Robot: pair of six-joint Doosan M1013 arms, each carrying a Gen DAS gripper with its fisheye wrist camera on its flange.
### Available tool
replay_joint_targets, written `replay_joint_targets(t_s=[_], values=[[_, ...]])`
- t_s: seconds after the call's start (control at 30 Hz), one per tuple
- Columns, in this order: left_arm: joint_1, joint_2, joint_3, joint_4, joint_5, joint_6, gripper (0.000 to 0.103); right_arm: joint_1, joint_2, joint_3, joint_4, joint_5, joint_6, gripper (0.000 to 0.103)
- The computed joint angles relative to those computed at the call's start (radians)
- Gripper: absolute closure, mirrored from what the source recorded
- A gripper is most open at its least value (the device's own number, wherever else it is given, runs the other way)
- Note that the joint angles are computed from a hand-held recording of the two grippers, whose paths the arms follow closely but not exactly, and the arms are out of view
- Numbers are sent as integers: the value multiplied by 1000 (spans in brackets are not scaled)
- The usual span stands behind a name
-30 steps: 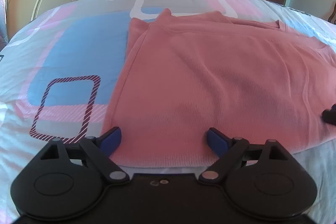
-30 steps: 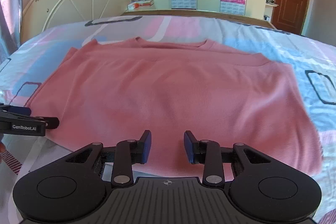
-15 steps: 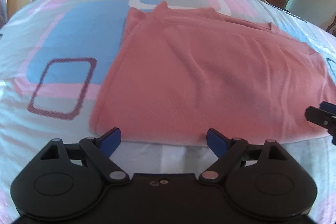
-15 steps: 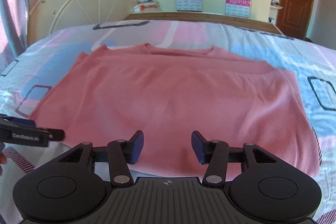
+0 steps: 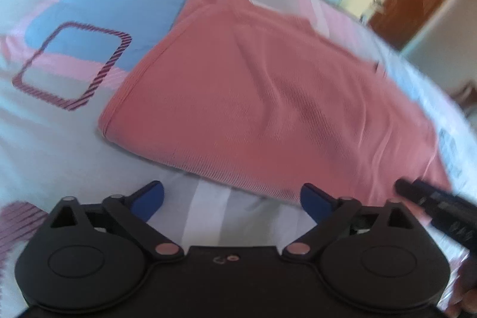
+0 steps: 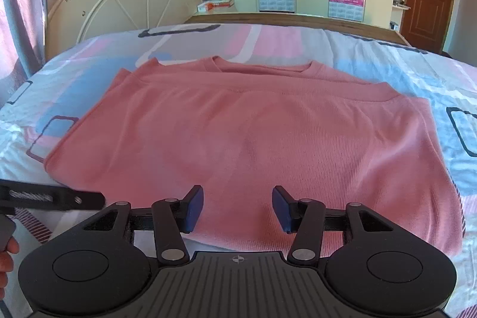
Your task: Fold small clothes
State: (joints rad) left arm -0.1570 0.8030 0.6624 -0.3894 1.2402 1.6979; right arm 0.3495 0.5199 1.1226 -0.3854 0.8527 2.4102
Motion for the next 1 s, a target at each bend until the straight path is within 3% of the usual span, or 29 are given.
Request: replay_joint_targets(t_s=[0.23, 0.33, 0.43, 0.5, 0.57, 0.63, 0.8, 1.0], values=[[25, 6, 29, -155, -108, -64, 3, -18, 24, -20, 1, -31, -23, 52], [28, 9, 45, -198, -179, -97, 10, -26, 41, -43, -27, -46, -12, 52], [26, 9, 66, -223, -254, -116, 34, -31, 62, -71, -75, -49, 11, 52], [27, 19, 64, -238, -279, -162, 75, -32, 80, -94, -111, -34, 19, 52], [29, 31, 63, -253, -300, -221, 85, -33, 99, -114, -124, -10, -5, 52], [31, 33, 69, -273, -322, -236, 88, -31, 127, -141, -115, 49, -58, 52], [24, 27, 69, -254, -341, -252, 92, -33, 127, -129, -128, 37, -65, 52], [0, -5, 63, -281, -385, -12, 93, -50, 104, -93, -75, -26, -52, 52]])
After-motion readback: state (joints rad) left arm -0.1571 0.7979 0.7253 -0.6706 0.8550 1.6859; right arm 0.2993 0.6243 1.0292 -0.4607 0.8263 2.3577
